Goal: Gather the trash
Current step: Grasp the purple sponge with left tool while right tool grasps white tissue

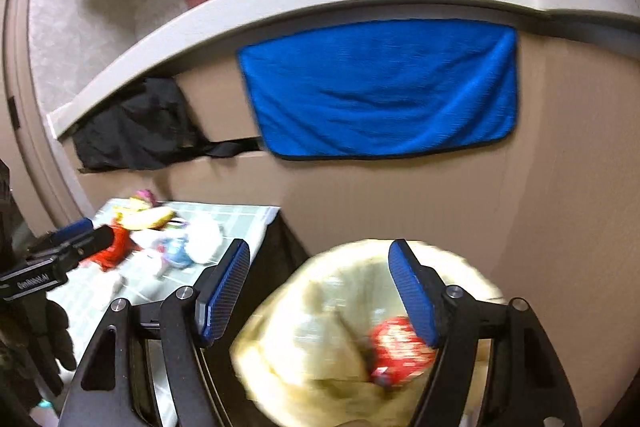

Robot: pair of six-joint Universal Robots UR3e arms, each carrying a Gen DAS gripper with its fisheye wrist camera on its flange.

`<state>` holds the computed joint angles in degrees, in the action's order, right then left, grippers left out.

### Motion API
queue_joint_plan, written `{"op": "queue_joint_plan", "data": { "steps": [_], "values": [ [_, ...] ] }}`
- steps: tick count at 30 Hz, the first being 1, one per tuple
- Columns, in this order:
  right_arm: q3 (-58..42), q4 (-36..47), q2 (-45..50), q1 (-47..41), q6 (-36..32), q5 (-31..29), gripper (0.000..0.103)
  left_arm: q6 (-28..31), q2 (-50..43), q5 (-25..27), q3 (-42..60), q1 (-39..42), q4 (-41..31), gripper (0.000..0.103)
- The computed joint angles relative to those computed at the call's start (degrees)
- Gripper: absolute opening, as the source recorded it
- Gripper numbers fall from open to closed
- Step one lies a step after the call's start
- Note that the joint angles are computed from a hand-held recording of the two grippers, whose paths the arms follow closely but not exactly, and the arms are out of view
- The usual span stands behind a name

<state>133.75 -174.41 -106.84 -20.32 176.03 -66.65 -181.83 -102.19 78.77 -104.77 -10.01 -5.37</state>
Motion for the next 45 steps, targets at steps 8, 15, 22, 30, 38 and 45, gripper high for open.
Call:
{"op": "queue_joint_plan", "data": {
  "steps": [8,15,22,30,38,45],
  "values": [
    [-12.8,-6.4,16.5,24.9,7.6,-15.8,0.069,4.1,10.9,-11.3,-13.4,16.7,0.1,0.09],
    [-28.2,-1.3,28.7,37.1,9.7,-21.4,0.069,7.3,14.8,-23.5,-18.7,35.4,-3.4,0.09],
    [-39.4,2.5,38.6,42.7,9.8,-21.5,0.069,6.4,1.8,-23.8,-11.7,45.7,-6.2,0.09],
    [-44.0,5.3,45.8,42.8,10.9,-18.0,0.067,4.8,-15.0,-15.8,8.9,40.4,-16.8,0.09],
    [-42.7,5.1,46.7,41.2,11.7,-17.4,0.067,0.7,-24.9,-5.8,24.2,34.4,-23.4,0.083],
    [-44.3,6.2,47.8,41.8,11.8,-16.1,0.067,3.2,-17.6,-11.7,13.5,38.0,-20.5,0.071]
  ]
}}
